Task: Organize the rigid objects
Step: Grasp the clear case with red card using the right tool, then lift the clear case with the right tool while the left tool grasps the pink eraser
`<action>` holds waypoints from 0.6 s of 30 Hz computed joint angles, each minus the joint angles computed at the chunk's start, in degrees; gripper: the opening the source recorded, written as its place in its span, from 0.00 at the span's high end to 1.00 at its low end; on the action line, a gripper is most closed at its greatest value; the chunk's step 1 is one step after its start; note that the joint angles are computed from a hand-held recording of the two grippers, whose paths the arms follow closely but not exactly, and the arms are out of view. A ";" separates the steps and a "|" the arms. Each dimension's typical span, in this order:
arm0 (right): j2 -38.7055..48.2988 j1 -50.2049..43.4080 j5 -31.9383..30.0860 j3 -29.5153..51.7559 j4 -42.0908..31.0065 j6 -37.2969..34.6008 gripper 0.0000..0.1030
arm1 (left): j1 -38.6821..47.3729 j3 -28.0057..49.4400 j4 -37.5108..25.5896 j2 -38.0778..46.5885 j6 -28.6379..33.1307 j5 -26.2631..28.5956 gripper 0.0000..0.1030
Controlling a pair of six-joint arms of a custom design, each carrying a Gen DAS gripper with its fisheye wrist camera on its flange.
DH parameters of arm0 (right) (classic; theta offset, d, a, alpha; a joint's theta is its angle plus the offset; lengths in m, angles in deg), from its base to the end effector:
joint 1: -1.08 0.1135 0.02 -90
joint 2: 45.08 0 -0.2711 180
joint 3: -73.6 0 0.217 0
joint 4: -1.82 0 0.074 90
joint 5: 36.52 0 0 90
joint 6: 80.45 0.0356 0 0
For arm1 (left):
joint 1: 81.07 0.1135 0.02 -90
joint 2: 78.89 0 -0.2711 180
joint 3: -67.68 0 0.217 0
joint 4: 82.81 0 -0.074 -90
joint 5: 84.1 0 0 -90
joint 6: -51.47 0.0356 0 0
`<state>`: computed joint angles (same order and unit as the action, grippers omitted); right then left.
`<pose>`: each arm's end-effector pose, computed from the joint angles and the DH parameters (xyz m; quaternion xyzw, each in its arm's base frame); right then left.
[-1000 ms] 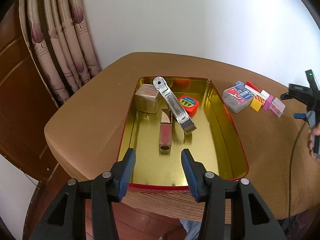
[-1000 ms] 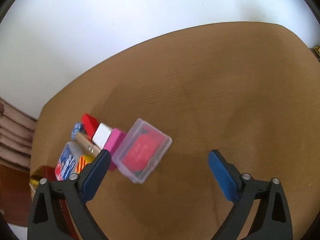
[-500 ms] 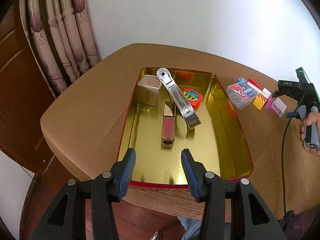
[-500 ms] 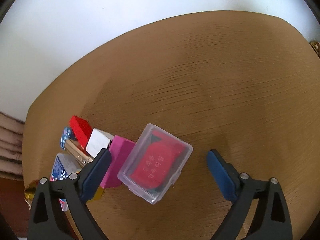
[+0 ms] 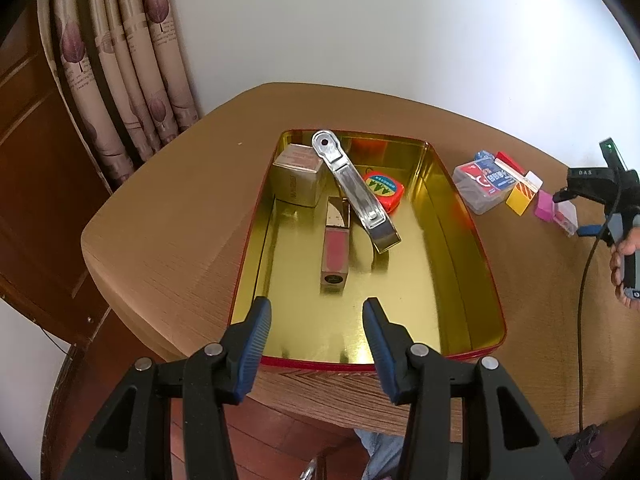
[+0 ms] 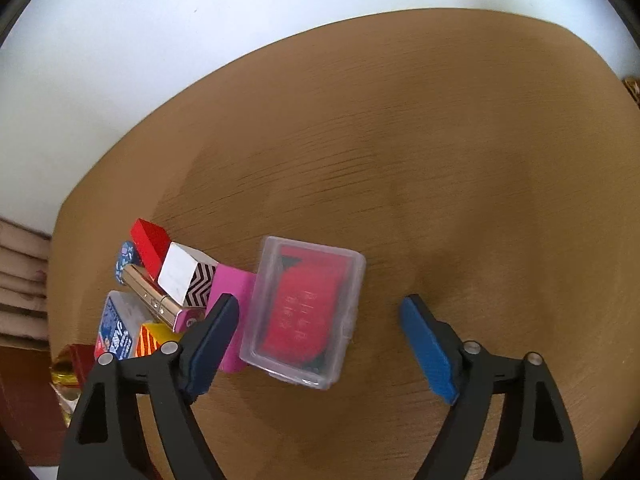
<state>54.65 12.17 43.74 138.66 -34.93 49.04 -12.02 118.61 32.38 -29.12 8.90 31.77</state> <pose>0.2727 0.0596 0.1539 0.2279 0.9566 0.1445 0.1096 0.0535 0.0962 0.2299 -0.1279 0.9417 0.0742 0.3022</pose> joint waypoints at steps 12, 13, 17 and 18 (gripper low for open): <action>-4.48 5.22 1.87 -4.83 0.13 -7.64 0.49 | 0.52 0.41 -0.43 0.69 -0.36 -0.02 0.53; -6.02 4.11 0.14 -7.05 1.36 -8.29 0.49 | 0.51 0.36 -0.66 0.16 -0.30 0.04 0.53; -13.82 -0.21 -1.45 -14.92 2.93 -13.04 0.49 | 1.82 0.96 -3.85 -2.20 2.47 2.55 0.53; -16.84 -1.06 -1.10 -17.74 2.88 -14.10 0.49 | 1.75 1.44 -5.56 -2.83 3.66 3.53 0.53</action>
